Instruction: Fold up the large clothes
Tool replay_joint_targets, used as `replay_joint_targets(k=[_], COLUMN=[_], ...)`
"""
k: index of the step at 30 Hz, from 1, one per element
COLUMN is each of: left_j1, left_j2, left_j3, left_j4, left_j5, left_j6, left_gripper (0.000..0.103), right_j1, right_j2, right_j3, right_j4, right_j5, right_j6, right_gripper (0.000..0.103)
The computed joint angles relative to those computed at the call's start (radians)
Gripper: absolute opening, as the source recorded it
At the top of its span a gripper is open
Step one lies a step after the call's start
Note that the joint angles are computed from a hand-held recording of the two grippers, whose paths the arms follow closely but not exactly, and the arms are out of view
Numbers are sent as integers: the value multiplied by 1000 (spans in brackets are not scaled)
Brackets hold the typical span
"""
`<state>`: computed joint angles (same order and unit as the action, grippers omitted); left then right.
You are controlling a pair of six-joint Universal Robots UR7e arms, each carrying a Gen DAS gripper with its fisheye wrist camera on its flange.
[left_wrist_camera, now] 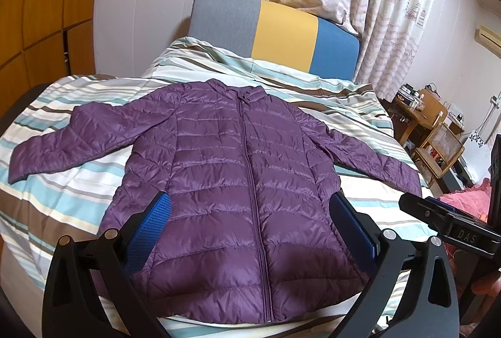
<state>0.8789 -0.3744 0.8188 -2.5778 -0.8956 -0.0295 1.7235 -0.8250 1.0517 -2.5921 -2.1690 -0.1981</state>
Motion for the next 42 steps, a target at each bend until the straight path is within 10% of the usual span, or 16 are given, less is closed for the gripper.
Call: replay_joint_targets(k=[42], left_j1=[5], left_j2=[-5], left_j3=[18], left_j4=[45], left_j5=[-19], left_j6=[-59], left_gripper=[100], right_j1=[0], right_j2=[3], right_j3=[3], right_j4=[31], right_j5=[-16], right_j6=[19], right_gripper=[101])
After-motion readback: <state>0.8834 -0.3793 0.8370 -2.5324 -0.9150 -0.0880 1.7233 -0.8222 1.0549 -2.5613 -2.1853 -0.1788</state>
